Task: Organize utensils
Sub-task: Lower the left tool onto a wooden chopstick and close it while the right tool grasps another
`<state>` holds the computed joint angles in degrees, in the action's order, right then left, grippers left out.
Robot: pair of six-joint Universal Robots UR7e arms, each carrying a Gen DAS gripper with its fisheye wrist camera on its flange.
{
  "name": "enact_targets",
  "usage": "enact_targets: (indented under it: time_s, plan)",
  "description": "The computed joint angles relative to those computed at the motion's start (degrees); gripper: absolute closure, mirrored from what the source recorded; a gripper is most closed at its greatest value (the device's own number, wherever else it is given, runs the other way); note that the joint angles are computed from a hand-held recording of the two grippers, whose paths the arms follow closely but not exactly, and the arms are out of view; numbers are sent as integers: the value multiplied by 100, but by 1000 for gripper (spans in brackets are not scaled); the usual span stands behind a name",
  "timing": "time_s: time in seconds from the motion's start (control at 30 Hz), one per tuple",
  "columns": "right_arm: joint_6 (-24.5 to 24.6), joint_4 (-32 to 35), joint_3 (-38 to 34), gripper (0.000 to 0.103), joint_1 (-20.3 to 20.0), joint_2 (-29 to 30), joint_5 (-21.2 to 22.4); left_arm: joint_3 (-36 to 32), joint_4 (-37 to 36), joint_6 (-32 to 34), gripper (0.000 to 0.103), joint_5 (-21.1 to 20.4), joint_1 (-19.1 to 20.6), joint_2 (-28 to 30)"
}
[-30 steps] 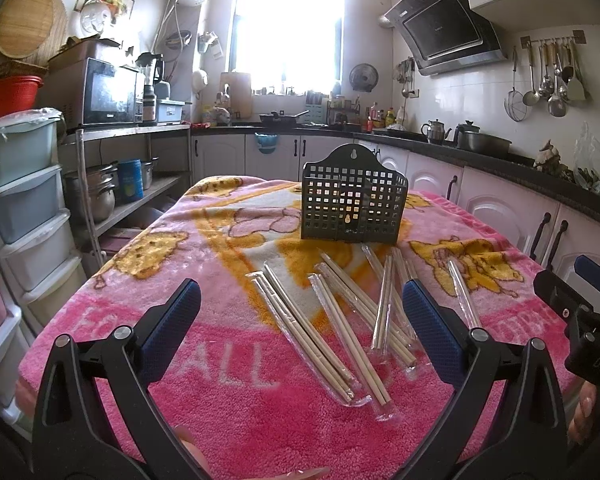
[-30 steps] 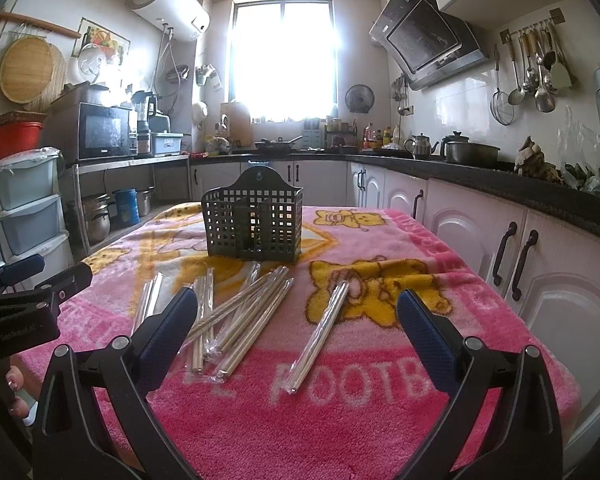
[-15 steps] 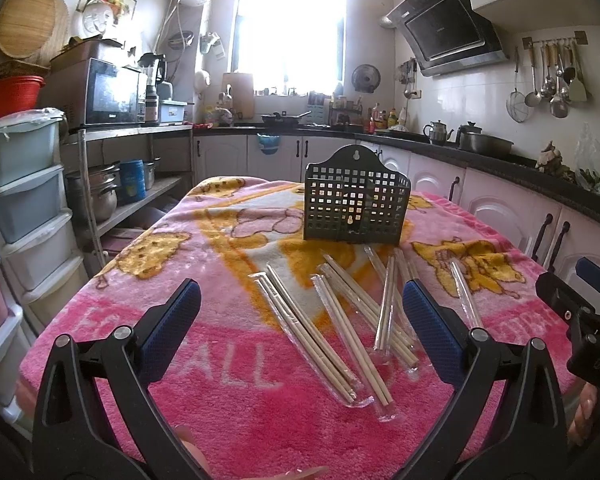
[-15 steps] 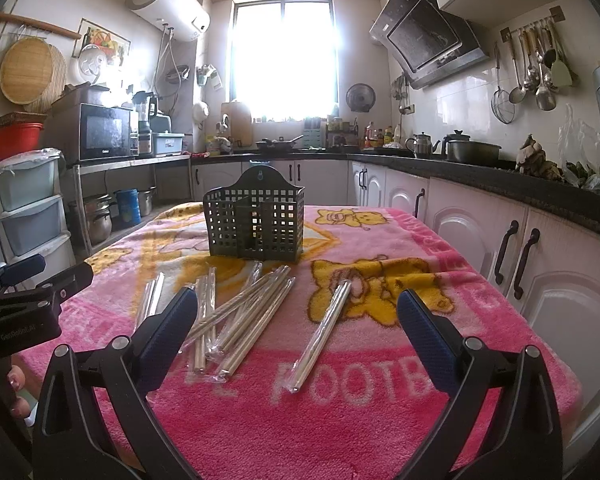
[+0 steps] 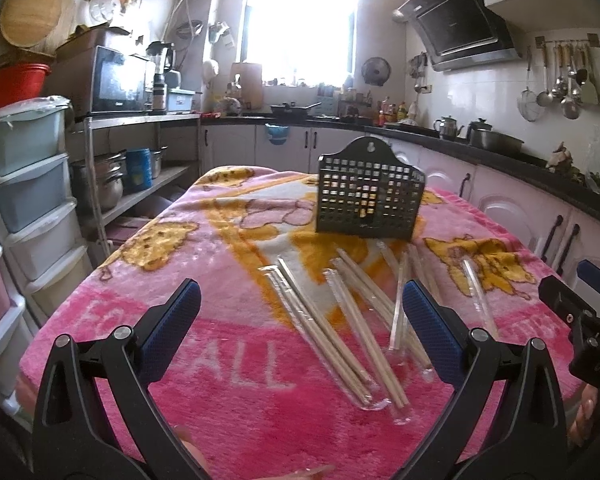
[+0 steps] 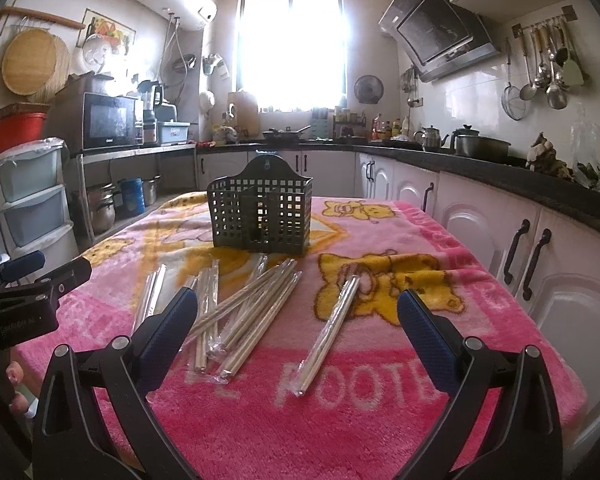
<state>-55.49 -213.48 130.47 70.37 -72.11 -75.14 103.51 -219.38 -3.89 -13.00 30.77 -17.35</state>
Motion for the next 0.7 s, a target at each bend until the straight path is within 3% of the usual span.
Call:
enact_targets:
  time_s: [0.1, 0.17, 0.3, 0.5, 0.7]
  plan:
    - [-67, 252, -128, 6, 117, 40, -126, 5, 217, -146, 10, 154, 73, -67]
    - [-116, 352, -222, 6, 221, 99, -258, 137, 690, -667, 10, 161, 158, -245]
    - [-152, 699, -509, 6, 466, 252, -571, 187, 916, -833, 10, 141, 261, -411]
    - [21, 1349, -979, 6, 753, 442, -997, 264, 1108, -1068, 10, -268, 512, -789]
    - [114, 1757, -1434, 6, 928, 660, -1273, 147, 2383, -1762, 10, -391, 739, -1067]
